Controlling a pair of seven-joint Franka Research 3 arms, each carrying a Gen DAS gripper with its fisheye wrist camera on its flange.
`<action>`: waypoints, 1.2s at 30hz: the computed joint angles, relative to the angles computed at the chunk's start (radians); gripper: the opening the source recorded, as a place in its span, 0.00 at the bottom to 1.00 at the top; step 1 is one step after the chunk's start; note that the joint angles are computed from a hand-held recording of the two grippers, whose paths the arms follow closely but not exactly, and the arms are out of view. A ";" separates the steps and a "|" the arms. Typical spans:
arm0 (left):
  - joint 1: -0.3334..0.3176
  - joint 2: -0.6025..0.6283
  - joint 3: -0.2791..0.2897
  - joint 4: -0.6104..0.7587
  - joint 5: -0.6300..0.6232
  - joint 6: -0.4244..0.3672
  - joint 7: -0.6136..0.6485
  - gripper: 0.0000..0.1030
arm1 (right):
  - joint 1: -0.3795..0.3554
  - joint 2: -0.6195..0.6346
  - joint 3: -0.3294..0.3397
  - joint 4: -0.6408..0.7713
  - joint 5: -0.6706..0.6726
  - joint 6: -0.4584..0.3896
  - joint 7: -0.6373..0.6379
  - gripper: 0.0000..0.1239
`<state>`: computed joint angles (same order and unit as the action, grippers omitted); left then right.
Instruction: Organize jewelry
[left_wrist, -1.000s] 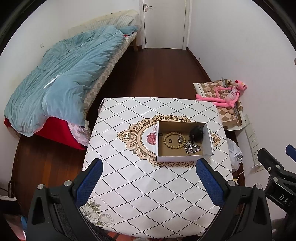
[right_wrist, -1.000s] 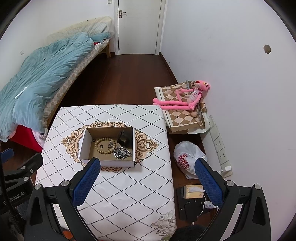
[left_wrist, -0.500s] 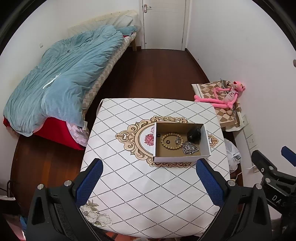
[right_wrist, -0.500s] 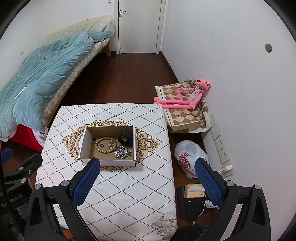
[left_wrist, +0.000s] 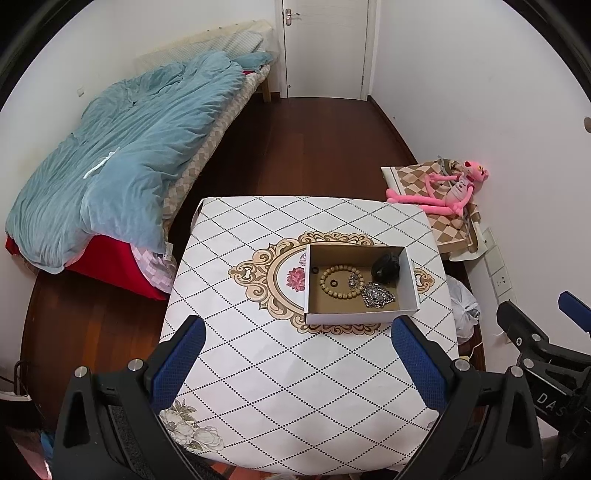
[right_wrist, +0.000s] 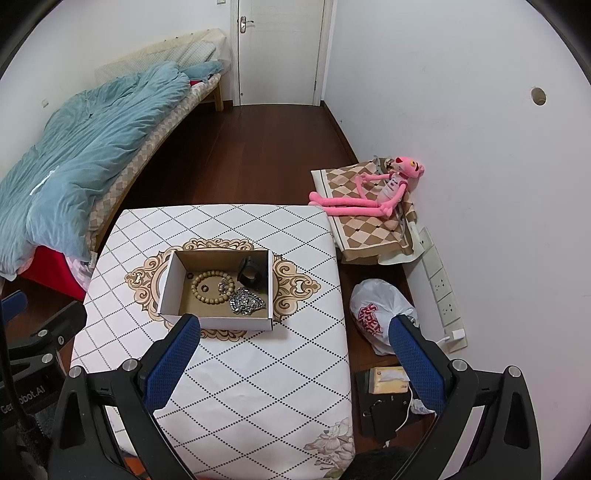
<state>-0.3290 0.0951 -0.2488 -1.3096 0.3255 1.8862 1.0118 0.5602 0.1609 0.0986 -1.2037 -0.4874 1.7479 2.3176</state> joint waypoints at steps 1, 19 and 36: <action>0.000 0.001 0.000 0.001 0.001 0.000 -0.001 1.00 | 0.001 0.001 0.000 0.001 -0.001 0.000 0.001 0.83; -0.003 0.018 0.004 0.027 0.001 -0.006 0.005 1.00 | 0.001 0.014 -0.008 0.020 -0.001 -0.002 -0.015 0.83; 0.005 0.008 0.006 0.004 -0.004 0.007 0.008 1.00 | -0.001 0.013 -0.009 0.020 0.000 -0.003 -0.018 0.83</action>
